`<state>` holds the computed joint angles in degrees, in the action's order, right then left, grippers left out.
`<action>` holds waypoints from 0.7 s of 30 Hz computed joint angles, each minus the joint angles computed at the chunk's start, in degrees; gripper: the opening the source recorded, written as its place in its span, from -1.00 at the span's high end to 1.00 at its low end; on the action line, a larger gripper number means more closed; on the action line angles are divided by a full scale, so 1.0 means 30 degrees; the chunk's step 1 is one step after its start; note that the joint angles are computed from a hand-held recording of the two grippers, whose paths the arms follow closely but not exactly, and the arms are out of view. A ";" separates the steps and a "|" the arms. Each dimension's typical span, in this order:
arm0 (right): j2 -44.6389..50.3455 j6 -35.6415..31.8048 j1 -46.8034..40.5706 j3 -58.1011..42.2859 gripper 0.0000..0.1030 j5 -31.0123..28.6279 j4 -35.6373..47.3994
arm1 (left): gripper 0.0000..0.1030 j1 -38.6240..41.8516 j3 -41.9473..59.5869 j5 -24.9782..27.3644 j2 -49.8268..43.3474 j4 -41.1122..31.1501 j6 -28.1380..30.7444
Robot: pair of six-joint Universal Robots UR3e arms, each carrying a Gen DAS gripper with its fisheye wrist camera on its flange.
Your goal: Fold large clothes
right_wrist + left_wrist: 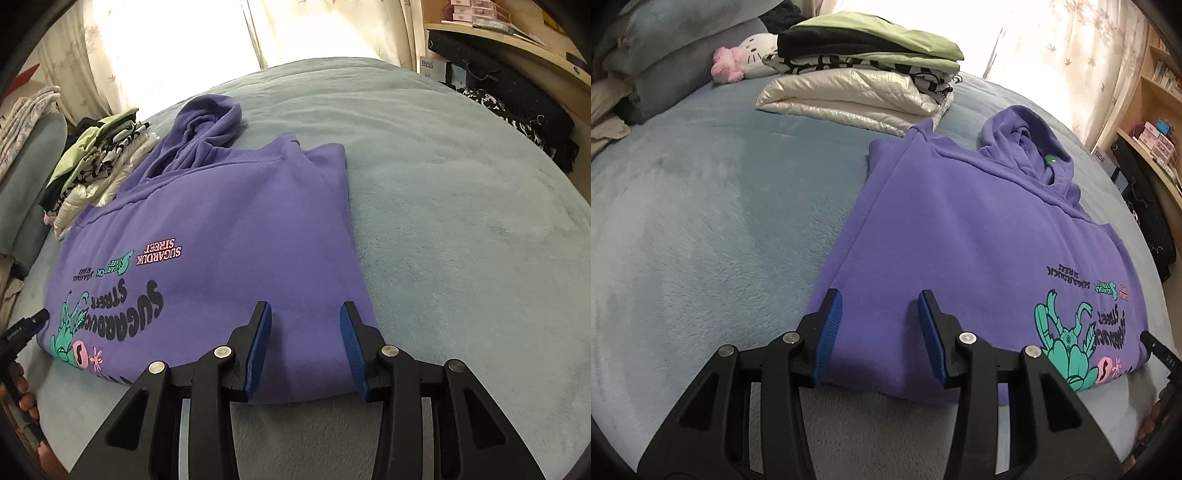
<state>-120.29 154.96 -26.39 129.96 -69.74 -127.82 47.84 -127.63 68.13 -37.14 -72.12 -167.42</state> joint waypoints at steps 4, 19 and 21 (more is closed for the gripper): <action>0.0063 0.0655 0.0361 -0.1495 0.23 0.0243 0.1640 | 0.23 -0.0373 0.1229 0.0064 -0.0226 -0.0797 0.0565; 1.1826 0.4514 0.5514 -1.6659 0.03 0.0130 0.3754 | -0.10 -1.0371 1.7478 0.3992 -1.8807 0.3160 -0.1842; 1.4586 0.4936 0.6427 -2.0251 -0.01 -0.0187 0.4657 | -0.10 -1.1150 2.1478 0.4546 -2.2340 0.2698 -0.1641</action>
<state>-76.53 169.77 -7.11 69.20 -70.30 -113.85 14.39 -63.20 81.77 -104.16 -64.03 -172.34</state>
